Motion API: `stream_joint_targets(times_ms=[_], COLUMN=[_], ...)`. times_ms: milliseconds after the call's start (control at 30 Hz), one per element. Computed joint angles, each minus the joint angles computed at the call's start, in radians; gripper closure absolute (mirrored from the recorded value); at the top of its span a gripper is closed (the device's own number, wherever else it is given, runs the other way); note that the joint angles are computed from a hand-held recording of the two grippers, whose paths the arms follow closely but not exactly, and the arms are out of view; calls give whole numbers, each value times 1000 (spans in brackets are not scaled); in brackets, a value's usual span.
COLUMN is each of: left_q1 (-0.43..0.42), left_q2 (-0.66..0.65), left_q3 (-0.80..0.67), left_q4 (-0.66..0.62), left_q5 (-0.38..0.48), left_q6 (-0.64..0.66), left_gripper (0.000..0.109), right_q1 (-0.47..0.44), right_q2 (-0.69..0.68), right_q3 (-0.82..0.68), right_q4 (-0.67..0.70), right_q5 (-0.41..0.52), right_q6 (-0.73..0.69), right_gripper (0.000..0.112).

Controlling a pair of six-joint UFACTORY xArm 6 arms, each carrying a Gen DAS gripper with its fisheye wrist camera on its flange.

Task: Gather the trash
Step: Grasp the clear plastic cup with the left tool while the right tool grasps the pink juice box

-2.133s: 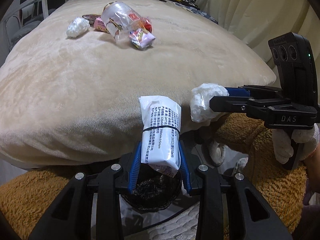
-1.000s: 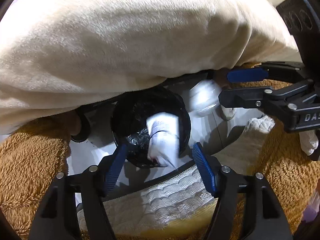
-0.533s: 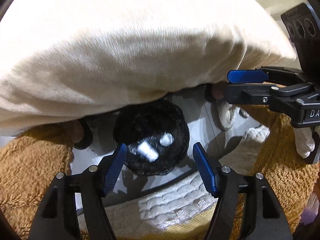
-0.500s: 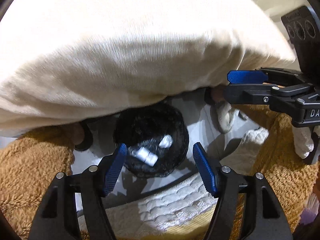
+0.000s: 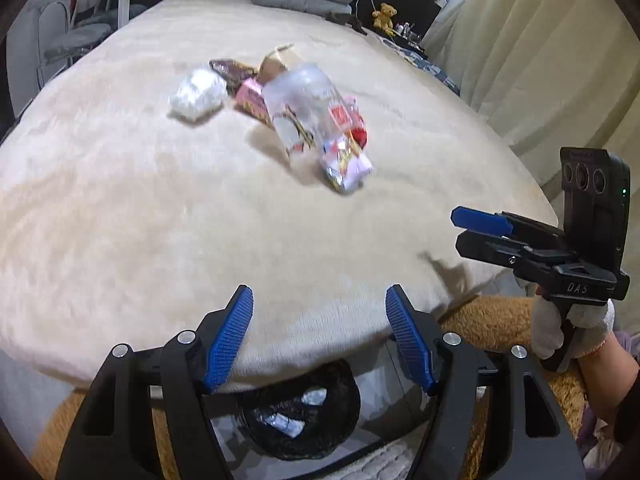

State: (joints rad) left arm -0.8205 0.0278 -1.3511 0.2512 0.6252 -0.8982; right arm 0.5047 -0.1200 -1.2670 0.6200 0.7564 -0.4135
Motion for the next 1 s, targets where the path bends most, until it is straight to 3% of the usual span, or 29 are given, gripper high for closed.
stream_joint_targets(times_ms=[133, 200, 467, 733, 900, 1000], left_q1=[34, 35, 59, 56, 67, 66], left_q2=[98, 164, 381, 518, 519, 519], left_q3=[-178, -276, -563, -737, -732, -729], left_q4=[44, 83, 178, 250, 242, 244], left_q5=[56, 93, 193, 266, 245, 239], left_q6=[129, 190, 417, 531, 548, 557], left_gripper=[41, 36, 31, 29, 31, 33], right_q1=[-35, -59, -148, -167, -157, -155], right_q2=[111, 173, 471, 698, 759, 740], right_q3=[-138, -208, -557, -858, -950, -920], right_q4=[11, 34, 68, 116, 55, 47], right_q5=[13, 35, 183, 327, 356, 337], right_q6=[-23, -12, 156, 323, 385, 377], right_gripper=[52, 52, 52, 52, 68, 74])
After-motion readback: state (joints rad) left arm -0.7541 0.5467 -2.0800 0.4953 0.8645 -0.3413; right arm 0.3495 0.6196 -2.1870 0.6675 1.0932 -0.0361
